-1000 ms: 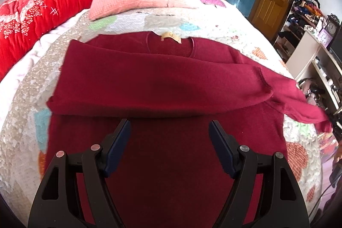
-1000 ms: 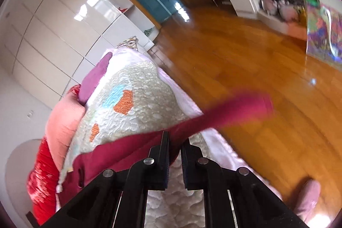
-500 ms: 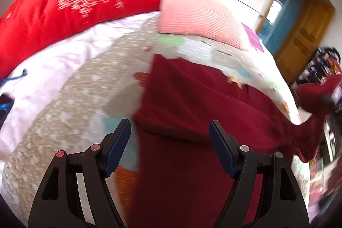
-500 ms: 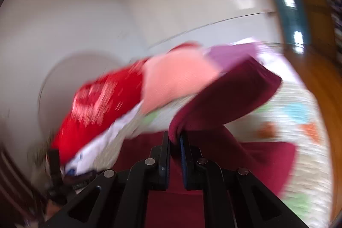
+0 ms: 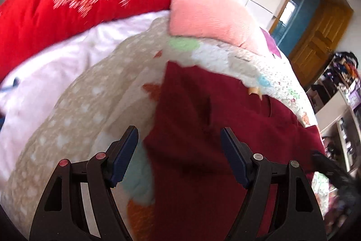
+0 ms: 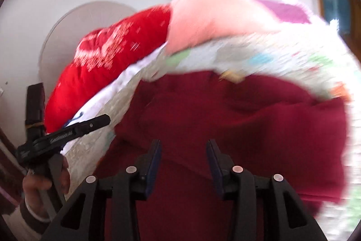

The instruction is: Fold small clothes

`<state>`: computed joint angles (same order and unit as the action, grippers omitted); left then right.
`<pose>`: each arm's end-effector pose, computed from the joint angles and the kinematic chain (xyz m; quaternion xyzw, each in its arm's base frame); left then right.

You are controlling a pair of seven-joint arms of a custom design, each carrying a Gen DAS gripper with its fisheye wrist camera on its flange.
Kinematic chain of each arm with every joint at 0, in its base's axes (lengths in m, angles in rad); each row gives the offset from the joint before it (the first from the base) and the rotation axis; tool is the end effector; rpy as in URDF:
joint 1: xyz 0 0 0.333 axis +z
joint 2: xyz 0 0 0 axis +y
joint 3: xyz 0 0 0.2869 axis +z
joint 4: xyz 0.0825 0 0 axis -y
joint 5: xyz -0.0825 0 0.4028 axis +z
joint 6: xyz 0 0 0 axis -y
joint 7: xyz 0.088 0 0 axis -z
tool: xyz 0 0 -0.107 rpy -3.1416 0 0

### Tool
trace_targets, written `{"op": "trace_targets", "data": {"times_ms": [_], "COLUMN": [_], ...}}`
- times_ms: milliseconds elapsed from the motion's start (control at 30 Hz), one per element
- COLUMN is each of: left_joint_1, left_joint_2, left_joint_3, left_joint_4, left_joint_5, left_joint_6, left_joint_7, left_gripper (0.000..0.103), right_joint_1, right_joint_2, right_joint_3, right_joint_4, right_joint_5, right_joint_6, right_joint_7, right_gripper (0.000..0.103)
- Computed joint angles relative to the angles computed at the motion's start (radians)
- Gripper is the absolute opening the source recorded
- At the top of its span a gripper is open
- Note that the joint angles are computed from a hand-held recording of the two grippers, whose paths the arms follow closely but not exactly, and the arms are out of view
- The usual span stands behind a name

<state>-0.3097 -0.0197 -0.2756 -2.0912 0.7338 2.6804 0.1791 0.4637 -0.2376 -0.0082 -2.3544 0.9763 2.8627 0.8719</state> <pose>0.4878 -0.3491 0.4554 -0.7290 0.5726 -0.3237 0.1895 0.4911 0.1896 0.4529 -0.7274 0.5350 -0.0774 0.4228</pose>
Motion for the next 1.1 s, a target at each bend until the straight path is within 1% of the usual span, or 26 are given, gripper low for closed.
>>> {"op": "trace_targets", "data": {"times_ms": [67,100,167,200,233,267,300,333,367,400,467,500,533,600,667,733,767,833,867,900,933,1000,1033,1067,1100], "left_joint_1": [-0.014,-0.025,-0.055,-0.067,-0.080,-0.101,-0.116,-0.129,-0.135,-0.136,-0.135,-0.139,-0.136,-0.126,-0.105,-0.076,-0.062,-0.051,-0.049,-0.046,-0.041,-0.047,-0.049,-0.050,-0.049], "left_joint_2": [0.089,0.132,0.203,0.242,0.271,0.294,0.307,0.321,0.325,0.326,0.306,0.294,0.258,0.211,0.171,0.140,0.125,0.122,0.127,0.137,0.148,0.156,0.158,0.159,0.157], "left_joint_3": [-0.006,-0.002,0.012,0.019,0.027,0.040,0.050,0.056,0.061,0.064,0.074,0.084,0.099,0.113,0.110,0.097,0.092,0.082,0.076,0.071,0.065,0.066,0.067,0.068,0.069], "left_joint_4": [0.106,0.154,0.236,0.277,0.304,0.330,0.346,0.366,0.373,0.376,0.373,0.368,0.339,0.298,0.258,0.208,0.179,0.161,0.161,0.162,0.164,0.167,0.170,0.172,0.171], "left_joint_5": [-0.025,-0.044,-0.066,-0.082,-0.088,-0.074,-0.073,-0.080,-0.082,-0.096,-0.120,-0.113,-0.094,-0.064,-0.056,-0.083,-0.100,-0.087,-0.085,-0.097,-0.123,-0.113,-0.105,-0.104,-0.104], "left_joint_6": [-0.061,-0.086,-0.152,-0.169,-0.168,-0.175,-0.182,-0.192,-0.167,-0.147,-0.108,-0.095,-0.064,-0.042,-0.061,-0.033,-0.019,-0.031,-0.046,-0.055,-0.057,-0.070,-0.074,-0.072,-0.068], "left_joint_7": [0.091,0.137,0.190,0.226,0.252,0.257,0.263,0.279,0.296,0.316,0.335,0.324,0.292,0.241,0.220,0.216,0.212,0.192,0.191,0.201,0.223,0.217,0.211,0.208,0.205], "left_gripper": [0.076,0.076,0.075,0.075,0.065,0.039,0.028,0.023,0.017,0.017,0.015,0.015,0.015,0.015,0.015,0.015,0.015,0.015,0.015,0.015,0.015,0.015,0.015,0.015,0.015], "right_joint_1": [-0.017,-0.021,-0.035,-0.034,-0.033,-0.034,-0.038,-0.050,-0.065,-0.076,-0.138,-0.155,-0.154,-0.113,-0.085,-0.082,-0.061,-0.017,-0.023,-0.045,-0.073,-0.146,-0.169,-0.180,-0.176], "right_joint_2": [-0.067,-0.096,-0.148,-0.159,-0.172,-0.181,-0.192,-0.207,-0.210,-0.205,-0.192,-0.183,-0.175,-0.182,-0.178,-0.173,-0.171,-0.170,-0.167,-0.164,-0.160,-0.155,-0.155,-0.154,-0.152], "right_joint_3": [-0.009,-0.022,-0.041,-0.057,-0.070,-0.080,-0.091,-0.099,-0.099,-0.094,-0.057,-0.051,-0.058,-0.106,-0.121,-0.114,-0.129,-0.168,-0.163,-0.143,-0.118,-0.057,-0.036,-0.025,-0.028], "right_joint_4": [-0.058,-0.085,-0.135,-0.147,-0.164,-0.178,-0.194,-0.209,-0.221,-0.226,-0.230,-0.226,-0.220,-0.219,-0.214,-0.213,-0.211,-0.207,-0.206,-0.207,-0.208,-0.210,-0.213,-0.219,-0.219], "right_joint_5": [-0.001,-0.003,-0.035,-0.043,-0.053,-0.066,-0.085,-0.113,-0.144,-0.174,-0.263,-0.295,-0.311,-0.316,-0.336,-0.367,-0.361,-0.333,-0.339,-0.361,-0.390,-0.481,-0.520,-0.550,-0.566], "right_joint_6": [0.043,0.056,0.076,0.087,0.096,0.105,0.108,0.104,0.110,0.119,0.128,0.127,0.126,0.117,0.124,0.131,0.134,0.124,0.110,0.101,0.089,0.051,0.045,0.046,0.044], "right_joint_7": [0.020,0.033,0.081,0.094,0.109,0.130,0.149,0.170,0.200,0.231,0.327,0.360,0.379,0.369,0.365,0.384,0.383,0.361,0.369,0.391,0.420,0.500,0.531,0.549,0.552], "right_gripper": [0.046,0.046,0.046,0.046,0.046,0.046,0.046,0.046,0.046,0.046,0.046,0.046,0.046,0.046,0.046,0.046,0.046,0.046,0.046,0.046,0.047,0.047,0.047,0.047,0.047]}}
